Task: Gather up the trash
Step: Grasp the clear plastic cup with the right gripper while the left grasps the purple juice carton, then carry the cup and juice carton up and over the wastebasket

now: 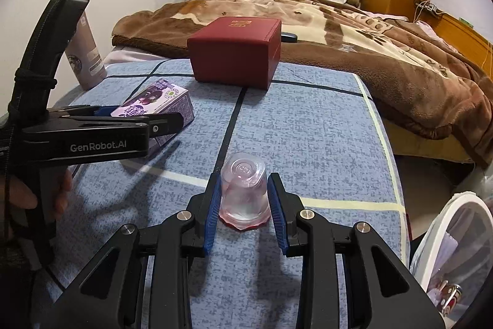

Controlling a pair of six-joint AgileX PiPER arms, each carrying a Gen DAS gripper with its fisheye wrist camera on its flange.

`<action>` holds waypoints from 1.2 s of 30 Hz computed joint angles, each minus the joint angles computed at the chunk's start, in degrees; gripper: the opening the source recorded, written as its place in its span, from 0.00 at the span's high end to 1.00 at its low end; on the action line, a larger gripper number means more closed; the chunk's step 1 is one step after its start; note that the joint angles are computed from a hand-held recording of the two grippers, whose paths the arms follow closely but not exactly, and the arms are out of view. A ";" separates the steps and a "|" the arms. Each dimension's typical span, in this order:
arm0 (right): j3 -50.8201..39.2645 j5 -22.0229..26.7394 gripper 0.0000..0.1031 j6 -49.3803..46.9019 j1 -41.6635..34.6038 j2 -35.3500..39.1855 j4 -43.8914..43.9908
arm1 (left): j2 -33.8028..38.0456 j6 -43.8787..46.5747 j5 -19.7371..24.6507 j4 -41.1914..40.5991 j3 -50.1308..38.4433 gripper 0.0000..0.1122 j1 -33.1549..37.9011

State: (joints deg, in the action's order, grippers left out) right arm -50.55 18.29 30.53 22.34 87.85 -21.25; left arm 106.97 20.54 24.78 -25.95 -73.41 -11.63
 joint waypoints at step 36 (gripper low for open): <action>11.15 0.54 0.69 -13.79 -9.29 -21.18 12.65 | -21.90 -44.63 -0.67 41.19 14.34 0.48 -18.53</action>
